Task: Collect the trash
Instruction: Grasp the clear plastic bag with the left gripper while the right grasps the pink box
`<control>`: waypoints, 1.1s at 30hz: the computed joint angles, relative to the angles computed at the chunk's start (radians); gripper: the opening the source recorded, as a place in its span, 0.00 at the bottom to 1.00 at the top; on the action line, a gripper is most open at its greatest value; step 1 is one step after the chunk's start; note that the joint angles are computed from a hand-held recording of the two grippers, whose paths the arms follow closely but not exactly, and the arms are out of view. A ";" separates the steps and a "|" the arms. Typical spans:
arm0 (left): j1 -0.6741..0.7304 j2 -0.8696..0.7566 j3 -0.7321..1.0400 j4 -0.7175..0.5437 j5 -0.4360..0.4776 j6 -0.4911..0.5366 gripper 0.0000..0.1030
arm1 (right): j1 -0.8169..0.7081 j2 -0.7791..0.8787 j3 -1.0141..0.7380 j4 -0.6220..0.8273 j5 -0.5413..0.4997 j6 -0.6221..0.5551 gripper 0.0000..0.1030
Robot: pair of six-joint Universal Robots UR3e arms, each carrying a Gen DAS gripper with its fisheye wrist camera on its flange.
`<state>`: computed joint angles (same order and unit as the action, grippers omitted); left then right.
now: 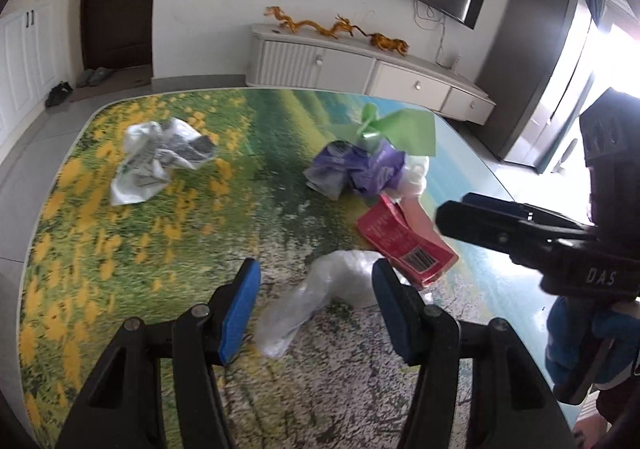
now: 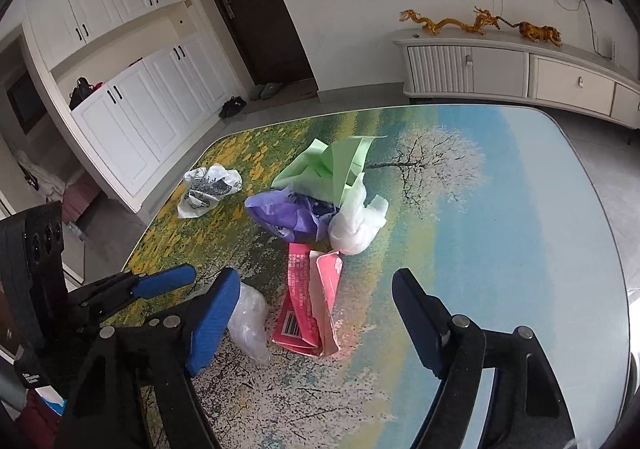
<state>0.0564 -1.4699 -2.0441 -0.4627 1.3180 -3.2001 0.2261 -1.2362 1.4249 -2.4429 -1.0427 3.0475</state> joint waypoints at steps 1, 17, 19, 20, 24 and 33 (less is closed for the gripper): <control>-0.002 -0.016 0.007 0.001 -0.008 0.005 0.55 | -0.001 0.006 -0.005 0.005 0.004 0.003 0.72; 0.055 0.099 -0.119 -0.021 -0.102 -0.014 0.25 | 0.068 0.118 -0.128 0.053 -0.062 -0.004 0.57; 0.073 0.144 -0.152 -0.032 -0.105 -0.023 0.24 | 0.083 0.131 -0.136 0.050 -0.087 -0.011 0.53; 0.082 0.173 -0.171 -0.038 -0.104 -0.028 0.23 | 0.087 0.131 -0.133 0.049 -0.093 -0.014 0.52; 0.126 0.284 -0.239 -0.071 -0.121 -0.042 0.22 | 0.105 0.105 -0.081 0.016 -0.129 -0.025 0.33; 0.146 0.480 -0.272 -0.188 -0.113 -0.056 0.22 | 0.064 -0.067 0.125 -0.039 -0.070 -0.052 0.29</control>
